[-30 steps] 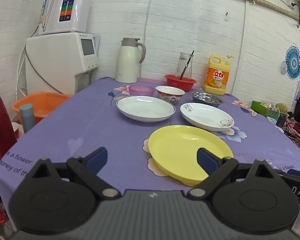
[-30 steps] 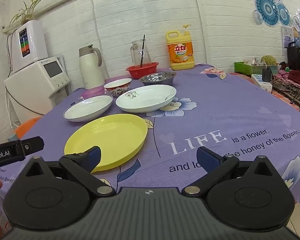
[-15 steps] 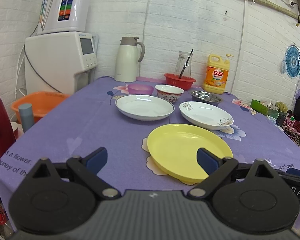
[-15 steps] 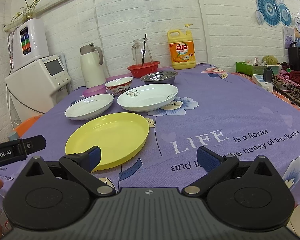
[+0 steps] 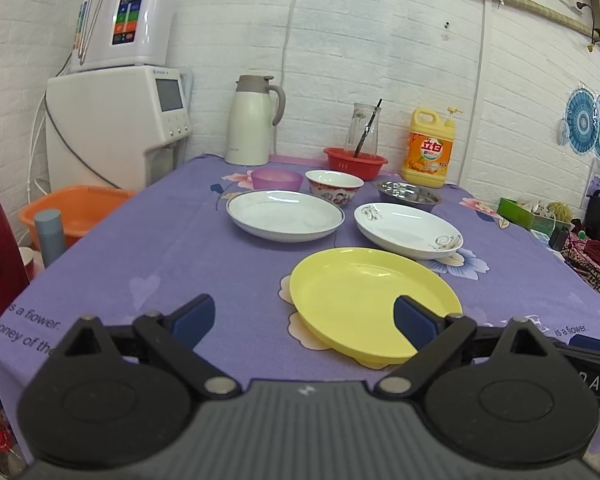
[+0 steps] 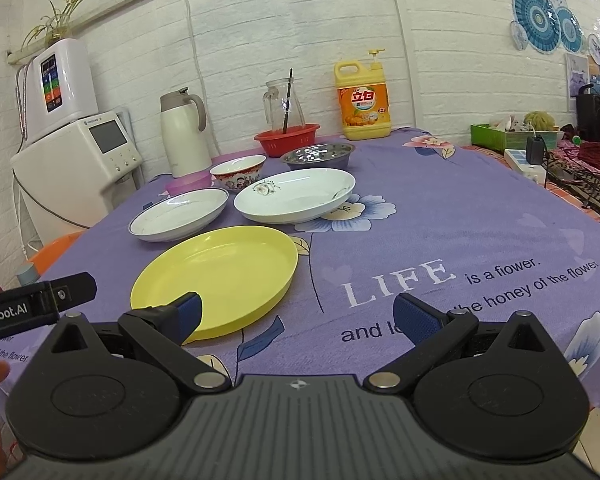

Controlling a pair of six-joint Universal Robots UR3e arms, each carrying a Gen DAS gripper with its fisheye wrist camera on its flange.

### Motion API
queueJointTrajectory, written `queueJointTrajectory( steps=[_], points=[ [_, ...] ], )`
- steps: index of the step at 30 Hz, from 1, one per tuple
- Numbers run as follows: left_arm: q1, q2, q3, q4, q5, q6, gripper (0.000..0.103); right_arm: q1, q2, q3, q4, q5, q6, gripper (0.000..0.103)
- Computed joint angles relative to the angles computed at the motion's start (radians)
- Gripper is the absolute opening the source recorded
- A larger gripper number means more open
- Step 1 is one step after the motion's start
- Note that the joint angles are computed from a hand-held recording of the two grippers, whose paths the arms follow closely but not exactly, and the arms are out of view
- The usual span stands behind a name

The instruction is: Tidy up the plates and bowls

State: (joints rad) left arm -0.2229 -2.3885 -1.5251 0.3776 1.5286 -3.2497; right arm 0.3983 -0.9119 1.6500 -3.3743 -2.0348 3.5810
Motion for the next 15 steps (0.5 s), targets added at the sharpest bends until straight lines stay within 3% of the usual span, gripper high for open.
queueJointTrajectory(
  steps=[15],
  points=[
    [0.003,0.001,-0.004,-0.005,-0.009,-0.004,0.095,0.004,0.003,-0.009,0.012,0.002,0.0,0.103]
  ],
)
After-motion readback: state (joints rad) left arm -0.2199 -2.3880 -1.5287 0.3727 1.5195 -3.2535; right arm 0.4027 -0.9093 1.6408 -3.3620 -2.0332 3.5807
